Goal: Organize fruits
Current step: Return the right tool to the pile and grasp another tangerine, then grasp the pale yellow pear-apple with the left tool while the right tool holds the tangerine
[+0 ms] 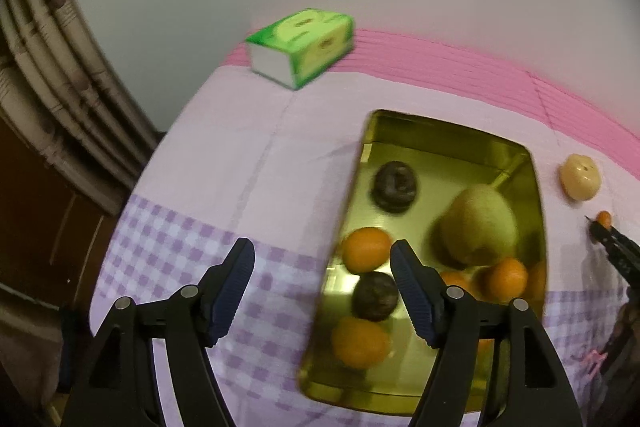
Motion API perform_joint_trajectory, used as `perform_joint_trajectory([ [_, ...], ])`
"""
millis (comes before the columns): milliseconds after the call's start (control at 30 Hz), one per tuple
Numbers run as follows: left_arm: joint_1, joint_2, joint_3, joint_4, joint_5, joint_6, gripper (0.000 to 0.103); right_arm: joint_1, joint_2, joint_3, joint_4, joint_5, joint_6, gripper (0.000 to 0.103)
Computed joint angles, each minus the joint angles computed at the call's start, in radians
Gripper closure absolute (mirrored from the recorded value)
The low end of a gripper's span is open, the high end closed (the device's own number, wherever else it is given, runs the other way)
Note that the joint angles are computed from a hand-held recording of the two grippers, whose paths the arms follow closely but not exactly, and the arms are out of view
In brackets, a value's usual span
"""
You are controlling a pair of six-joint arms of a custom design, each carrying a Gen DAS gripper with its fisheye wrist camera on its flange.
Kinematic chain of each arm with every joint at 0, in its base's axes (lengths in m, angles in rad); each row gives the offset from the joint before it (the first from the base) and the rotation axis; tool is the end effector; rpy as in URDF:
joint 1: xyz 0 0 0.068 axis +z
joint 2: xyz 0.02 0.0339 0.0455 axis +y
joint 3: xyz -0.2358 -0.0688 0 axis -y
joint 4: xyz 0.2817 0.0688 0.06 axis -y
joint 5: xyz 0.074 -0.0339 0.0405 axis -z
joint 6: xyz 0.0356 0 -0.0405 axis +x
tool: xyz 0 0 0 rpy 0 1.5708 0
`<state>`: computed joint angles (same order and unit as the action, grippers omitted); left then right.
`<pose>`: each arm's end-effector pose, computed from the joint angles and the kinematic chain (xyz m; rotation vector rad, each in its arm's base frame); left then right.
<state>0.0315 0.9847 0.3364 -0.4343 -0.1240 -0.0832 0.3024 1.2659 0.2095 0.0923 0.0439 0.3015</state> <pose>0.2014 0.0108 0.0911 -0.1926 2.6402 0.1472 0.1938 0.0588 0.0327 0.0163 2.5436 0.1835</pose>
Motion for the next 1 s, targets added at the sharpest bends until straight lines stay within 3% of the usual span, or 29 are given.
perform_joint_trajectory([
  [167,-0.201,0.111,0.082,0.004,-0.054,-0.089,0.032,-0.018,-0.05,-0.038,0.013,-0.014,-0.009,0.064],
  [267,-0.324,0.211,0.154,0.014,-0.072,-0.132,0.032,-0.06,-0.161,-0.09,-0.014,0.002,-0.04,0.065],
  [500,-0.545,0.45,0.35,0.04,-0.084,-0.161,0.028,-0.301,-0.318,-0.158,-0.089,-0.035,-0.164,0.065],
  [767,-0.647,0.69,0.558,0.107,-0.026,-0.183,0.011,-0.454,-0.275,-0.173,-0.029,-0.038,-0.307,0.065],
  [1000,-0.7,0.862,0.7,0.147,-0.022,-0.217,0.004,-0.498,-0.231,-0.158,-0.011,-0.085,-0.316,0.065],
])
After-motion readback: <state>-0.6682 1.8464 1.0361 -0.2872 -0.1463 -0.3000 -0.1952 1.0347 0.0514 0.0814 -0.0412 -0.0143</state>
